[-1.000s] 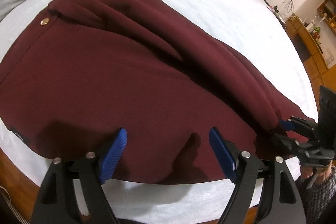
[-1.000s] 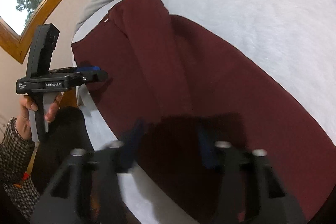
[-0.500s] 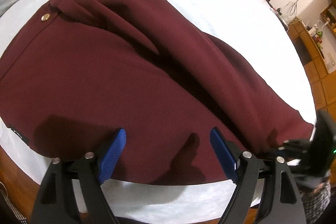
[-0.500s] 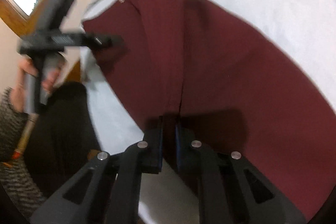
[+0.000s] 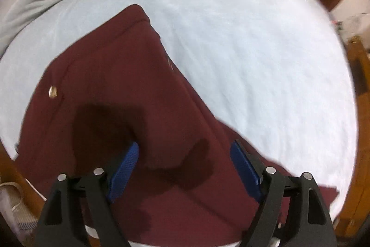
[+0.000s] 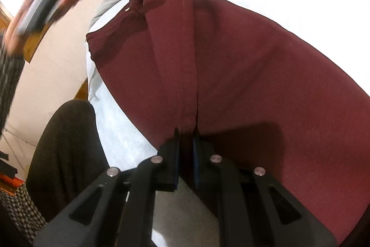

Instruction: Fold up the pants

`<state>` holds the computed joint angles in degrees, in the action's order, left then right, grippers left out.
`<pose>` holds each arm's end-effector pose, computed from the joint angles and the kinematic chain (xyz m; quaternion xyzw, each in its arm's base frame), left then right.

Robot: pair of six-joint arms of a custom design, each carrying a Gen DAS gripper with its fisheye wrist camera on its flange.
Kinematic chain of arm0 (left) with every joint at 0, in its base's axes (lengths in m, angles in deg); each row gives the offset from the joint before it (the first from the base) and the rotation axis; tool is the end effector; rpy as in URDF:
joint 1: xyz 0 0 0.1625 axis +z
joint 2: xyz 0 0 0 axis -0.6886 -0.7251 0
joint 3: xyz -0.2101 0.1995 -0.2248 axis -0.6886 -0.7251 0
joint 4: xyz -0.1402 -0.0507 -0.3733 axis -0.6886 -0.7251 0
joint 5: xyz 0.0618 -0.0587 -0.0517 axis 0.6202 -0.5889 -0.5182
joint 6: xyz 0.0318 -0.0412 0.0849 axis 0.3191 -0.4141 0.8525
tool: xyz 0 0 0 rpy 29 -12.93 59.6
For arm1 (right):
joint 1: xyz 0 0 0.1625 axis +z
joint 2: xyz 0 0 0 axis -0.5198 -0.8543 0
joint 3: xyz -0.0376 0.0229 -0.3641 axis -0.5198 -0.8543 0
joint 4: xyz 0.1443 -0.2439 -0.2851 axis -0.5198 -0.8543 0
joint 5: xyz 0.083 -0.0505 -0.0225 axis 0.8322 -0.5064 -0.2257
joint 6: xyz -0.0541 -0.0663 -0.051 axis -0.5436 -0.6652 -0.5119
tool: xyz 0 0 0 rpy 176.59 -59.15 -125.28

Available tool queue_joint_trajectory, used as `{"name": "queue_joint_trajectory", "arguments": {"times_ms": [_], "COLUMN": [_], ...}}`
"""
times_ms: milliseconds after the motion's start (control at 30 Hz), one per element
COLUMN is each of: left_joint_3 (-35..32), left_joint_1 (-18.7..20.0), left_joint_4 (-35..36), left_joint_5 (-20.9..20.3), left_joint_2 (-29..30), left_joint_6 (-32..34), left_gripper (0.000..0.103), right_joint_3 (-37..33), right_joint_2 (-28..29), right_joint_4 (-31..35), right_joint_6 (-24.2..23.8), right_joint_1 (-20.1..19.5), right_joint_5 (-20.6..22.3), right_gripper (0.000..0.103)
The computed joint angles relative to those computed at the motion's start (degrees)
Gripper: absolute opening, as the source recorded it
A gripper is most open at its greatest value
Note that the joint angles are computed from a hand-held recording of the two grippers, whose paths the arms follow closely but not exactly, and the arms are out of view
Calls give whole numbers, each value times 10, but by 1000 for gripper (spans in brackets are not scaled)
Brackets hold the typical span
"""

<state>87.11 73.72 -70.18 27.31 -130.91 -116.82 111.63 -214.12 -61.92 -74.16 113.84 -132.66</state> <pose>-0.1833 -0.3218 0.1792 -0.2306 0.8918 -0.2052 0.3309 0.0891 -0.2004 0.1546 0.4497 -0.8878 -0.0719 0.0665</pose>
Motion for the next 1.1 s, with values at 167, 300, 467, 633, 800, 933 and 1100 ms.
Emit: {"name": "queue_joint_trajectory", "arguments": {"times_ms": [167, 300, 467, 633, 800, 933, 1100], "left_joint_3": [-92, -140, -192, -208, -174, -122, -55], "left_joint_1": [104, 159, 209, 244, 227, 175, 41], "left_joint_4": [50, 69, 110, 111, 88, 65, 117], "left_joint_5": [-22, -40, -55, -75, -65, -39, 17], "left_joint_2": [96, 149, 202, 215, 170, 97, -9], "left_joint_6": [54, 81, 97, 106, 96, 77, -6], "left_gripper": [81, 81, 81, 76, 30, 17, 16], "right_joint_3": [-5, -9, -13, -16, -24, -29, -32], "right_joint_2": [-6, -2, -1, 3, 6, 9, -2], "right_joint_4": [18, 25, 32, 34, 42, 41, 48], "right_joint_6": [-6, -6, 0, 5, 9, 10, 9], "right_joint_1": [-24, -30, -34, -37, -42, -43, -46], "right_joint_5": [16, 22, 28, 32, 37, 38, 46], "right_gripper": [9, 8, 8, 8, 8, 8, 8]}}
